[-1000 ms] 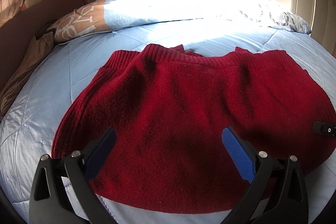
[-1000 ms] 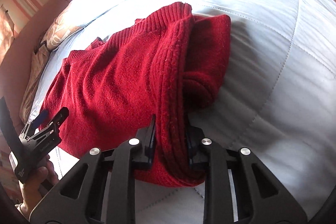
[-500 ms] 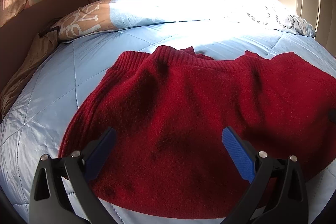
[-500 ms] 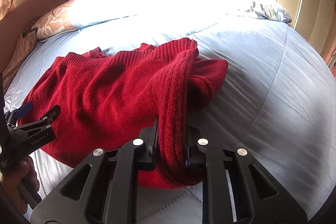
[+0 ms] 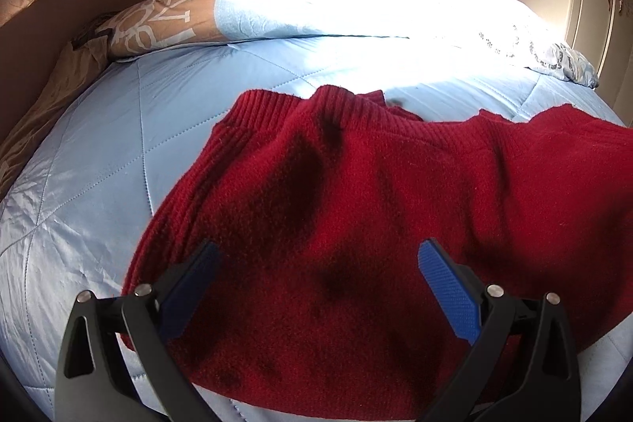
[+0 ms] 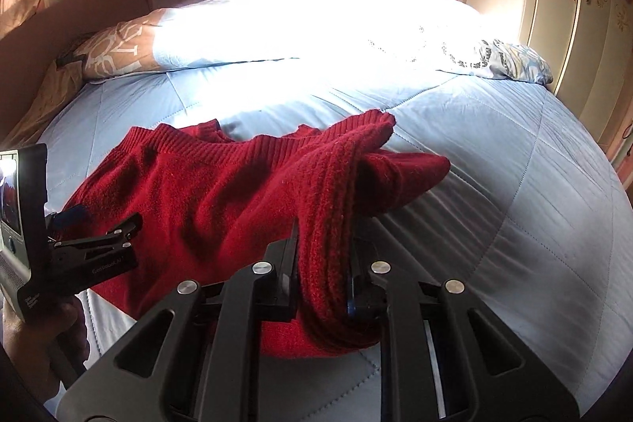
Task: Fold small clothes
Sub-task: 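Grasp the side edge with the right gripper, lift and fold it over the bundle, then open the right gripper to release the folded side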
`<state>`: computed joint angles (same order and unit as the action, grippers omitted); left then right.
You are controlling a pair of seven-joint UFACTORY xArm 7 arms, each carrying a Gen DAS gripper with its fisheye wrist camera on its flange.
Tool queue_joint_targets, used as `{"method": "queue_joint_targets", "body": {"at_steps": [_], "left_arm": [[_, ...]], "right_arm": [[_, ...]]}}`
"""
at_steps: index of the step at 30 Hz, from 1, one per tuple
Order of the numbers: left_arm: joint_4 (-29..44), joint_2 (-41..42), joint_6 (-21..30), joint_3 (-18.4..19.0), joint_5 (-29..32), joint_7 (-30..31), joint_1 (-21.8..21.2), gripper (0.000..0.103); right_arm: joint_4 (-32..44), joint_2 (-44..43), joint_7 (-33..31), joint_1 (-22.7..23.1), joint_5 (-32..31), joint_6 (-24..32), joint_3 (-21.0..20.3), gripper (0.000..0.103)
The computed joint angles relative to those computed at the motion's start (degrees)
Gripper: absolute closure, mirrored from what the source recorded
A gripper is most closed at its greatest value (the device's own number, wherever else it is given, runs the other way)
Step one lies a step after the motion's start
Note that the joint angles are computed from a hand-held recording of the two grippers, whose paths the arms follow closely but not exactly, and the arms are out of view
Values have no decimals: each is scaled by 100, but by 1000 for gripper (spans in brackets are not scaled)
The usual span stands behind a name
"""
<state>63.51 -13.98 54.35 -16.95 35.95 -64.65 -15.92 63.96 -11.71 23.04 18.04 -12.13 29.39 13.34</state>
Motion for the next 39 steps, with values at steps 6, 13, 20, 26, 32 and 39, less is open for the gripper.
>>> {"method": "queue_joint_targets", "body": {"at_steps": [6, 13, 20, 26, 32, 39], "left_arm": [[56, -275, -138, 91, -76, 285, 131, 1], [-305, -863, -159, 224, -233, 708, 461, 1], [-901, -1784, -250, 577, -530, 1404, 1088, 1], [-1393, -2357, -362, 741, -820, 1901, 1560, 1], [-1761, -2686, -443, 762, -1131, 2225, 1932, 1], [-1758, -2758, -500, 714, -1365, 2336, 2195, 1]], "right_arm": [[371, 191, 32, 220, 93, -250, 145, 87], [1126, 796, 328, 603, -99, -329, 306, 87], [1788, 1551, 541, 1189, -445, -421, 301, 87], [2469, 2388, 685, 1900, -804, -159, 133, 87], [3279, 3196, 457, 2638, -1138, 669, -145, 82], [1980, 2230, -672, 2019, 421, -755, 317, 31]]}}
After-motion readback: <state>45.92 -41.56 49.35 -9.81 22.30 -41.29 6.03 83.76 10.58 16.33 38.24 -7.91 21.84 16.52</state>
